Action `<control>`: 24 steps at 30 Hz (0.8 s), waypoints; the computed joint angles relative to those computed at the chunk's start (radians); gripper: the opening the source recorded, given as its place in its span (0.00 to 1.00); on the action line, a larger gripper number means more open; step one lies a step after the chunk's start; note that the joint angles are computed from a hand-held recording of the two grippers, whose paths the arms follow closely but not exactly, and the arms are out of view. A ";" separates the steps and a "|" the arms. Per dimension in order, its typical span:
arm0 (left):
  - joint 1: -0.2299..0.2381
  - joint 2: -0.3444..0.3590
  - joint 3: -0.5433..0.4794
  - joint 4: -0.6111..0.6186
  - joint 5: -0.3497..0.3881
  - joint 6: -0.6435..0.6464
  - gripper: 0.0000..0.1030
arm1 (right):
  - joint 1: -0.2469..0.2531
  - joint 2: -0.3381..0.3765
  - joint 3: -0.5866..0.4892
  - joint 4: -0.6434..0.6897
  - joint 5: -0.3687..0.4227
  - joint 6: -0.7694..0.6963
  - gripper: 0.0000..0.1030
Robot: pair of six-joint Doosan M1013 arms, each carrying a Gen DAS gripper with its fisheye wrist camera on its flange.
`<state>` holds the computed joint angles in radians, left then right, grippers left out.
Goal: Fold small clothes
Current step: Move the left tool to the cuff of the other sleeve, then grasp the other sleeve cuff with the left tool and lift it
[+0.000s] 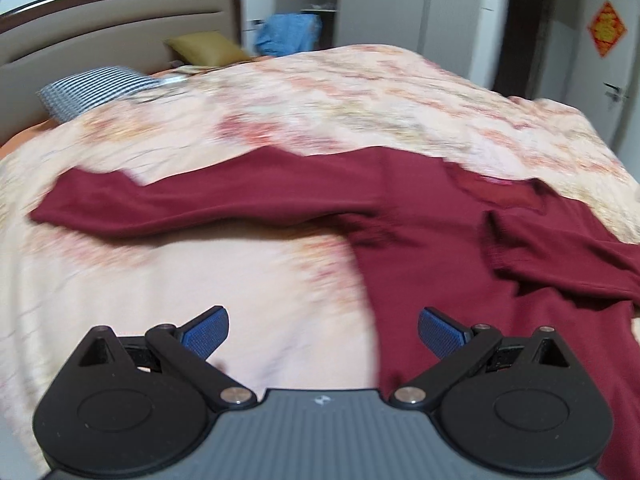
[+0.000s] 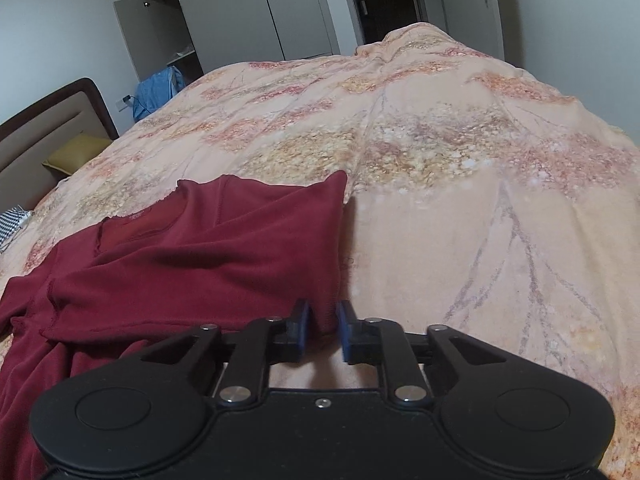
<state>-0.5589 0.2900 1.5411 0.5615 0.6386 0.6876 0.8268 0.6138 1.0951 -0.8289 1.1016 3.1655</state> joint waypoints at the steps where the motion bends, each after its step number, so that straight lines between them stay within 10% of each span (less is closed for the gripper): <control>1: 0.009 -0.008 0.010 0.008 0.008 -0.016 1.00 | 0.003 0.000 -0.002 -0.006 0.005 0.006 0.32; 3: 0.031 -0.018 0.023 0.010 0.026 -0.044 1.00 | 0.011 -0.004 -0.001 -0.021 0.002 0.020 0.56; 12: 0.139 -0.026 0.045 0.158 0.049 -0.259 1.00 | 0.066 0.001 -0.031 -0.089 0.011 -0.018 0.95; 24: 0.293 0.059 -0.029 0.225 -0.005 -0.490 0.88 | 0.126 0.052 -0.122 -0.102 0.019 -0.107 0.98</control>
